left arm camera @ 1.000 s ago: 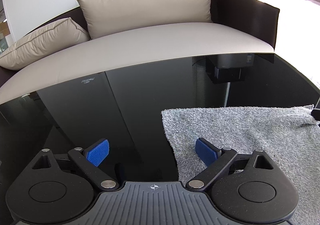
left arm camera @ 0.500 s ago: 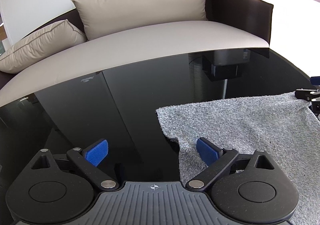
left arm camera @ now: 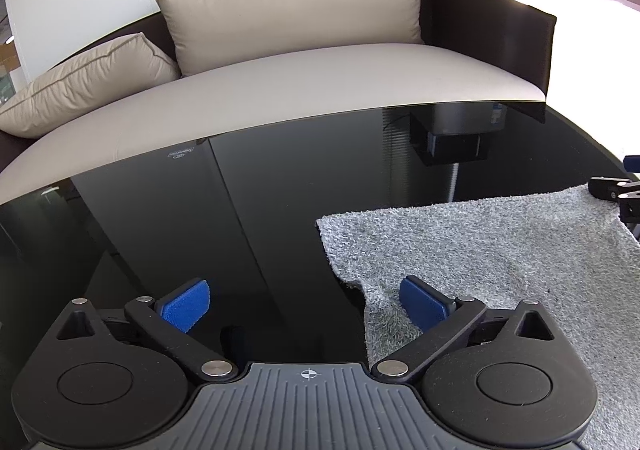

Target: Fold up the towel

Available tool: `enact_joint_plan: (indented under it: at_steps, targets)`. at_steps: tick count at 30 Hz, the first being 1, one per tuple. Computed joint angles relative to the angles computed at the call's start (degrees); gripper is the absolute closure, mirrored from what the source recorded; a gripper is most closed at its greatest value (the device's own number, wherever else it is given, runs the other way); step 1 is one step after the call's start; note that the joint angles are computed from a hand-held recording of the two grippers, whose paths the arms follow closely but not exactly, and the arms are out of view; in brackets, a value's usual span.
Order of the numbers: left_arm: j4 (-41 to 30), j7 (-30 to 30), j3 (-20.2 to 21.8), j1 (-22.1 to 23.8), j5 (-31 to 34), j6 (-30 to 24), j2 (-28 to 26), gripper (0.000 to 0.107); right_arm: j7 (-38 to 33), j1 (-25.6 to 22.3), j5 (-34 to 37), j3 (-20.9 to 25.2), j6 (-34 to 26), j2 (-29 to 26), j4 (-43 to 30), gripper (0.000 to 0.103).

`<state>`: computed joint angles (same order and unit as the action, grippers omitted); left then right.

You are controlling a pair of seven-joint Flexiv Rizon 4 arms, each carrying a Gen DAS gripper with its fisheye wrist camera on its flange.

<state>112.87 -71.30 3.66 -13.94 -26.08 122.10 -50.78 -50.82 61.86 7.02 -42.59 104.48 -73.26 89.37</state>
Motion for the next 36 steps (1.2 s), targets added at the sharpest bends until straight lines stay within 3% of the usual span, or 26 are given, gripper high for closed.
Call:
enact_joint_plan:
  at_steps: [6, 15, 36]
  targets:
    - [0.2, -0.3, 0.3, 0.1, 0.1, 0.7, 0.1, 0.006, 0.7, 0.5, 2.6, -0.1, 1.8, 0.8, 1.5, 0.027]
    - [5.0, -1.7, -1.8, 2.7, 2.5, 3.5, 2.7, 0.005, -4.3, 0.5, 5.9, 5.1, 6.2, 6.6, 6.6, 0.027]
    - [22.7, -12.9, -4.2, 7.5, 13.5, 12.7, 10.7, 0.005, -18.2, 10.5, 17.4, 11.3, 14.6, 16.0, 23.7, 0.024]
